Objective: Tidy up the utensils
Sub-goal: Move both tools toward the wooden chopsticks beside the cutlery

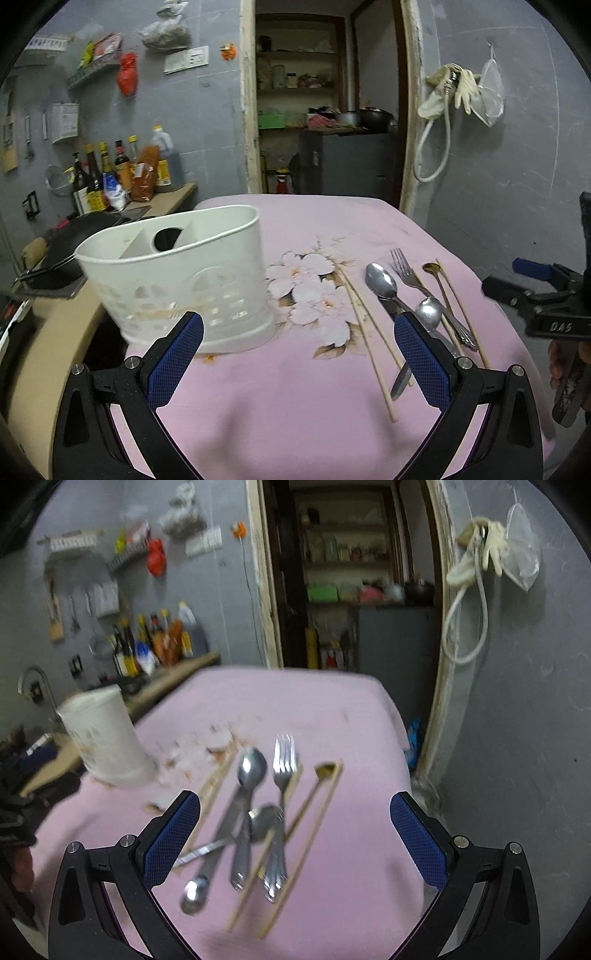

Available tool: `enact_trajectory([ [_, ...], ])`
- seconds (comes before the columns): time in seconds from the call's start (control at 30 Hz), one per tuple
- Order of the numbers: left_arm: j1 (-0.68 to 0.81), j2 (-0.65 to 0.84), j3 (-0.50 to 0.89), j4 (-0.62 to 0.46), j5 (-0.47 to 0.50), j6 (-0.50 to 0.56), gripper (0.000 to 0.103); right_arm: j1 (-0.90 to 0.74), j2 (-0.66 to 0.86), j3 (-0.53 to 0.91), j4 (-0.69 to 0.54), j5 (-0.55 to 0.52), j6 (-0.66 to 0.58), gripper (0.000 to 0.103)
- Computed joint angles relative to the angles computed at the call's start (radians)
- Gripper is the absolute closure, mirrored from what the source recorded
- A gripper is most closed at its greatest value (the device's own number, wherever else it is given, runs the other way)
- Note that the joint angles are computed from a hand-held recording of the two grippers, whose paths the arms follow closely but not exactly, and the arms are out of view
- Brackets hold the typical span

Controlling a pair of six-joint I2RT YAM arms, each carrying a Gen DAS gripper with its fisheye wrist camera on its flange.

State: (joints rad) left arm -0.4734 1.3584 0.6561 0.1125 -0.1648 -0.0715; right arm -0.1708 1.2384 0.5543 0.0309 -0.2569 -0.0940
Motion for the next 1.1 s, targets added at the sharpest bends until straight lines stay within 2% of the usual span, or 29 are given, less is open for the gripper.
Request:
enact_trajectory([
  [0.07, -0.004, 0.021, 0.022, -0.005, 0.014, 0.014, 0.005, -0.007, 0.035, 0.012, -0.001, 0.005, -0.008, 0.000],
  [0.17, -0.011, 0.076, 0.073, -0.029, 0.043, 0.033, 0.020, -0.022, 0.088, 0.039, 0.008, 0.005, -0.021, 0.000],
  [0.2, -0.010, 0.114, 0.111, -0.059, 0.063, 0.042, 0.028, -0.029, 0.106, 0.052, 0.007, -0.004, -0.028, 0.002],
  [0.23, -0.009, 0.143, 0.134, -0.074, 0.078, 0.048, 0.036, -0.033, 0.125, 0.065, 0.007, -0.012, -0.036, 0.008],
  [0.27, -0.013, 0.176, 0.161, -0.092, 0.088, 0.053, 0.040, -0.037, 0.149, 0.084, 0.000, -0.014, -0.044, 0.011],
  [0.33, -0.013, 0.233, 0.207, -0.120, 0.105, 0.065, 0.051, -0.042, 0.201, 0.127, -0.020, -0.016, -0.058, 0.028],
  [0.4, -0.014, 0.314, 0.280, -0.168, 0.120, 0.084, 0.064, -0.051, 0.270, 0.186, -0.052, -0.032, -0.069, 0.039],
  [0.43, -0.013, 0.349, 0.315, -0.195, 0.129, 0.095, 0.069, -0.057, 0.296, 0.208, -0.068, -0.046, -0.069, 0.049],
  [0.53, -0.001, 0.422, 0.390, -0.259, 0.162, 0.104, 0.075, -0.072, 0.364, 0.271, -0.113, -0.076, -0.073, 0.063],
  [0.63, 0.014, 0.481, 0.458, -0.305, 0.188, 0.122, 0.078, -0.070, 0.406, 0.304, -0.131, -0.079, -0.085, 0.070],
  [0.77, 0.045, 0.562, 0.560, -0.379, 0.225, 0.121, 0.078, -0.070, 0.443, 0.335, -0.145, -0.078, -0.101, 0.070],
  [1.1, 0.079, 0.646, 0.659, -0.437, 0.303, 0.107, 0.078, -0.073, 0.479, 0.369, -0.150, -0.084, -0.123, 0.069],
])
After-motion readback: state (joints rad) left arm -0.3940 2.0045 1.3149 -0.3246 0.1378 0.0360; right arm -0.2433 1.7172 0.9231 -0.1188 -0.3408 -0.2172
